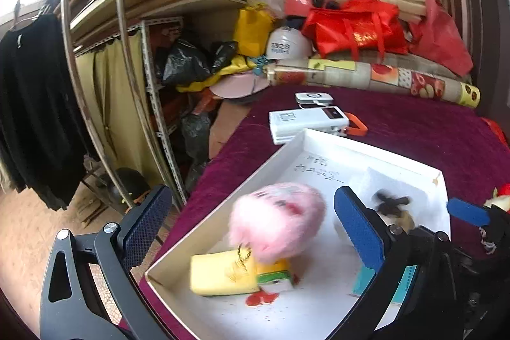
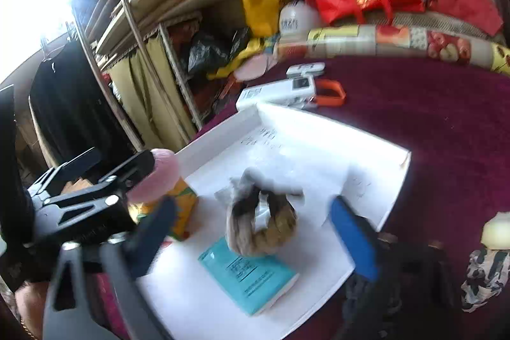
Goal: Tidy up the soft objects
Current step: 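Carry the plush pig and rope toy into the white tray and open both tools, then grasp the blue knotted cloth with the left tool while the right tool grasps the cow-print cloth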
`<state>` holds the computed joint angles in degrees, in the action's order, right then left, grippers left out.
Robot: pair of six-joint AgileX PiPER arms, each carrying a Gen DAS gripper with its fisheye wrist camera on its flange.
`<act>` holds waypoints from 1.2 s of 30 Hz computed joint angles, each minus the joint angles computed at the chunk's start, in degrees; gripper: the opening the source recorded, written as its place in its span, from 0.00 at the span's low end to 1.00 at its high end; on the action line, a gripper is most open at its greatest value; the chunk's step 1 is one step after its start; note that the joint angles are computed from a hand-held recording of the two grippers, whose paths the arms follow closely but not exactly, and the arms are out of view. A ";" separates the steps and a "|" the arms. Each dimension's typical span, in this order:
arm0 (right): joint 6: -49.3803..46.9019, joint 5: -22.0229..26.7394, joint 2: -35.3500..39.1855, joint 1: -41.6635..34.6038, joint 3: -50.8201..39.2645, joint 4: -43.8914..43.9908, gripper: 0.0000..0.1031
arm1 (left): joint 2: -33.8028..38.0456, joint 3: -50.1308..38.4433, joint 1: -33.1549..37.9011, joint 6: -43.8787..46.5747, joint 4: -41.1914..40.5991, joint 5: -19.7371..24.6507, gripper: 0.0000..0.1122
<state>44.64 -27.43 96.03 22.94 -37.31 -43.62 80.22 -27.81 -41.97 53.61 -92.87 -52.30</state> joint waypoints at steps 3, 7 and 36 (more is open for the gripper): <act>-0.15 -0.40 -1.41 -0.39 1.28 -0.97 1.00 | -0.79 0.80 -0.80 -0.85 -0.99 -1.77 0.92; -4.15 -0.46 -3.92 0.64 3.58 2.57 1.00 | -1.40 1.23 -3.20 -1.10 -2.92 -3.91 0.92; 34.91 -9.47 -9.04 -46.72 3.85 -45.50 1.00 | 12.14 -13.17 -20.92 -10.10 7.70 26.02 0.92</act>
<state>79.55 -36.89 86.99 -23.78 -33.46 -89.12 92.36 -40.99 -62.90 43.51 -85.16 -26.28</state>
